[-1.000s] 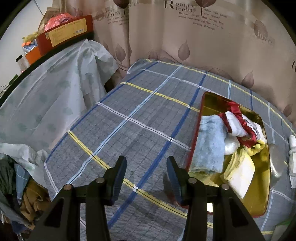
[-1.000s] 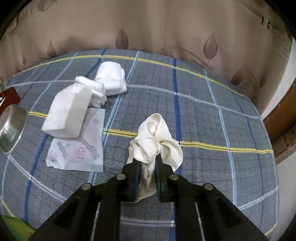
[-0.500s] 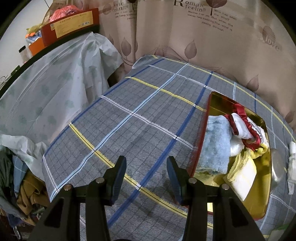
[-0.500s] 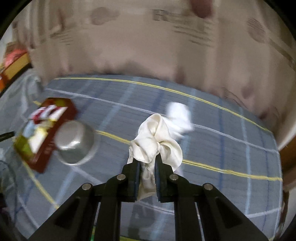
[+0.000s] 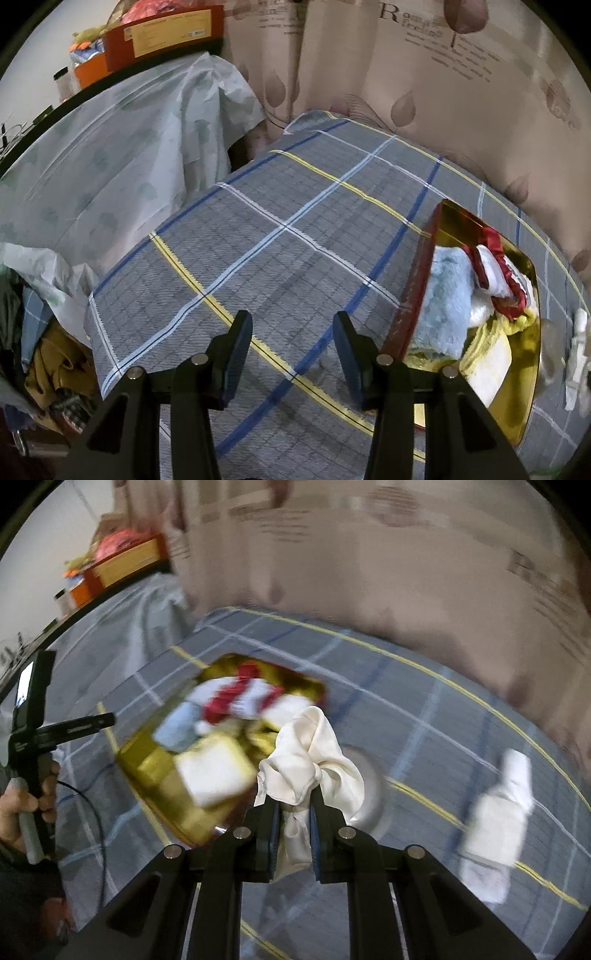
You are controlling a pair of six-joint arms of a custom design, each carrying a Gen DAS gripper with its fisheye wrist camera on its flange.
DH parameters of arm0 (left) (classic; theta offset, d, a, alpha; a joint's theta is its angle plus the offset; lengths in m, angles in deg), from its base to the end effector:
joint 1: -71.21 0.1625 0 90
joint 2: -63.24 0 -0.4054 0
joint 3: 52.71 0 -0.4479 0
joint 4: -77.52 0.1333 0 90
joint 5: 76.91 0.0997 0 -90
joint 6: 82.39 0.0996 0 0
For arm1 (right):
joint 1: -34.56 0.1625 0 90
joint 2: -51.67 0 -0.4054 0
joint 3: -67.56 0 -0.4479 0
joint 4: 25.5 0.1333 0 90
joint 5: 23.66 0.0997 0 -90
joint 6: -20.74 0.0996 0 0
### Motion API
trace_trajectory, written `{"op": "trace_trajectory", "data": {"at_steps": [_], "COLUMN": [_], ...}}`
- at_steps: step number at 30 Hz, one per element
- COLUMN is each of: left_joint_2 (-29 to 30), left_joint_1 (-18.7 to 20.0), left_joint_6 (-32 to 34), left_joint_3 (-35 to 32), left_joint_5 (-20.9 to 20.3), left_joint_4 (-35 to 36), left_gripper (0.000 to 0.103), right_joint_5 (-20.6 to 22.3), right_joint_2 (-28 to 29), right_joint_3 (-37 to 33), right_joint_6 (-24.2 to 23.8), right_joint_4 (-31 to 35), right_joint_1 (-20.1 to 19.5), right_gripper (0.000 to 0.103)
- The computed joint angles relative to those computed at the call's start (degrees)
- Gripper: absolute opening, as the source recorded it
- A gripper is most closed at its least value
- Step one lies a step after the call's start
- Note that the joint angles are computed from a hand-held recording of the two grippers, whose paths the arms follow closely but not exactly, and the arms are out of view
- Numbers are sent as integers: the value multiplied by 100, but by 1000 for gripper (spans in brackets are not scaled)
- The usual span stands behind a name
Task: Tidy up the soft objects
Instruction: 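Carry the cream cloth into the gold tray and release with the right tool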
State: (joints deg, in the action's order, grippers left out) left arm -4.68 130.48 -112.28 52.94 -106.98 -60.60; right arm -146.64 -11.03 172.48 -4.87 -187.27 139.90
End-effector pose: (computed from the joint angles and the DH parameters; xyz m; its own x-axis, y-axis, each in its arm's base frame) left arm -0.1249 -0.6397 0.2330 -0.6930 -0.3157 -0.6481 0.1814 0.7938 -0.5806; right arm 0.2471 -0.6017 0.1983 -0.6941 -0.3293 0.6402 -0.5879 0.7725 -0.2400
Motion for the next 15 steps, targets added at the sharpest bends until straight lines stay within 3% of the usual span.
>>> {"op": "trace_trajectory", "data": {"at_steps": [15], "left_joint_2": [-99], "left_joint_1": [88], "left_joint_6": [-224], "left_joint_3": [-21], "left_joint_5": [-175], "left_joint_4": [64], "left_gripper": [46], "right_joint_5": [146], "right_joint_2": [1276], "right_joint_3": [-774], "right_joint_6": [65], "right_joint_4": [217], "right_joint_1": [153], "right_gripper": [12]}}
